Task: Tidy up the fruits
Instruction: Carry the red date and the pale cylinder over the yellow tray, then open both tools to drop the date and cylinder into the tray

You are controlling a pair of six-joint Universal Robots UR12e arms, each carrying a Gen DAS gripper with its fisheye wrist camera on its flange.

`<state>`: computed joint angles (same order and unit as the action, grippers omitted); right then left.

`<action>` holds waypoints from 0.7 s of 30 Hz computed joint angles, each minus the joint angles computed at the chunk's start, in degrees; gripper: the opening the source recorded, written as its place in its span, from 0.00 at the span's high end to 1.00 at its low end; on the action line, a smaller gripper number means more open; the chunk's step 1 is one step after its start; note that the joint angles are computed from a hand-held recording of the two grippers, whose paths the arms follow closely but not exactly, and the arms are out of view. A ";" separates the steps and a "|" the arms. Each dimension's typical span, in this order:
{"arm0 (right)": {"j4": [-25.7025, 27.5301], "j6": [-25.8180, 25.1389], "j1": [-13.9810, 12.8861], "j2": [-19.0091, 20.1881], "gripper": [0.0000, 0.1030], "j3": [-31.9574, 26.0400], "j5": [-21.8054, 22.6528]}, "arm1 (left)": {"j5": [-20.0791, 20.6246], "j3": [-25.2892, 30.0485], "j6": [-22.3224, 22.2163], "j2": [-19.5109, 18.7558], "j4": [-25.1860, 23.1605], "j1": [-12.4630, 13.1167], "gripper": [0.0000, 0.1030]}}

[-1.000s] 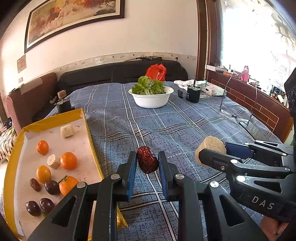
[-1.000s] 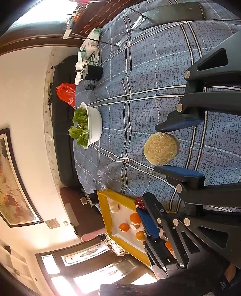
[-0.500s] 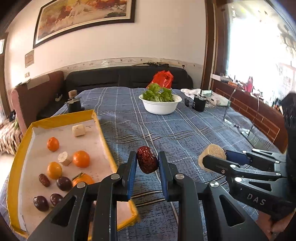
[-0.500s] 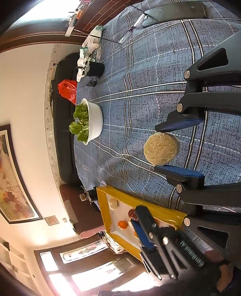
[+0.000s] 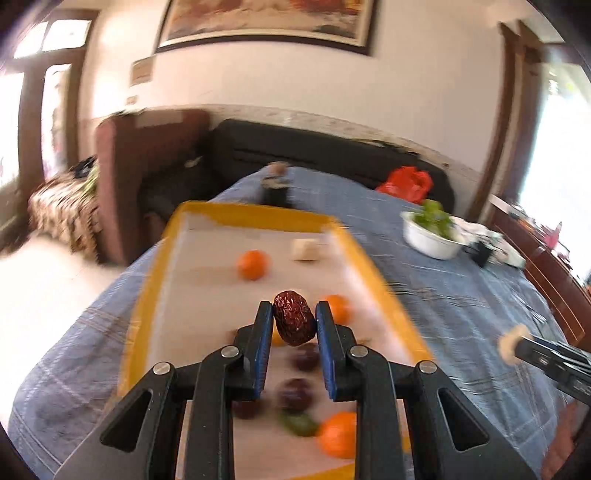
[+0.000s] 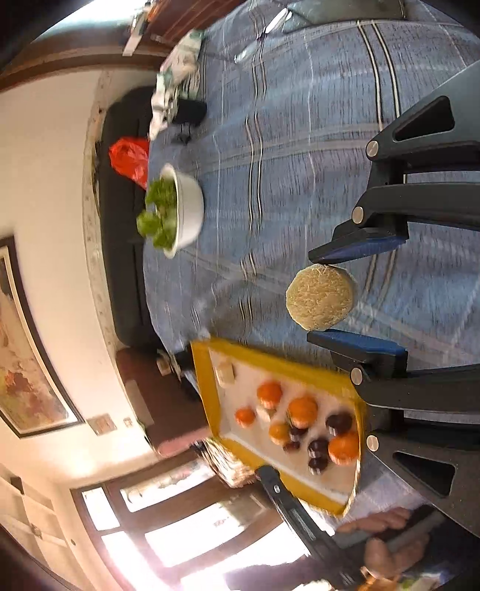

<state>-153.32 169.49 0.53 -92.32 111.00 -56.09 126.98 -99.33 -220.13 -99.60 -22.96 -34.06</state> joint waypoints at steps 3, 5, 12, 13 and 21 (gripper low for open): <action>3.63 -1.15 1.43 0.49 0.61 -1.73 2.16 | -1.09 -1.65 -3.61 1.40 -1.53 1.41 0.78; 5.23 -1.62 2.82 0.95 0.61 -2.94 2.18 | -2.49 -2.24 -4.58 1.68 -1.32 2.03 0.78; 10.38 -0.64 8.04 5.22 0.60 -8.49 1.60 | -7.00 -2.59 -4.39 1.32 -0.86 2.93 0.78; 10.88 -0.61 8.65 5.88 0.60 -9.15 1.49 | -7.18 -2.62 -4.81 1.33 -0.97 3.01 0.78; 12.77 0.46 12.32 10.46 0.60 -13.77 -0.30 | -9.60 -2.50 -5.85 1.44 -2.48 3.79 0.78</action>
<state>-140.55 169.94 12.85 -81.86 97.24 -56.38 117.38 -101.83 -225.98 -98.17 -25.44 -30.27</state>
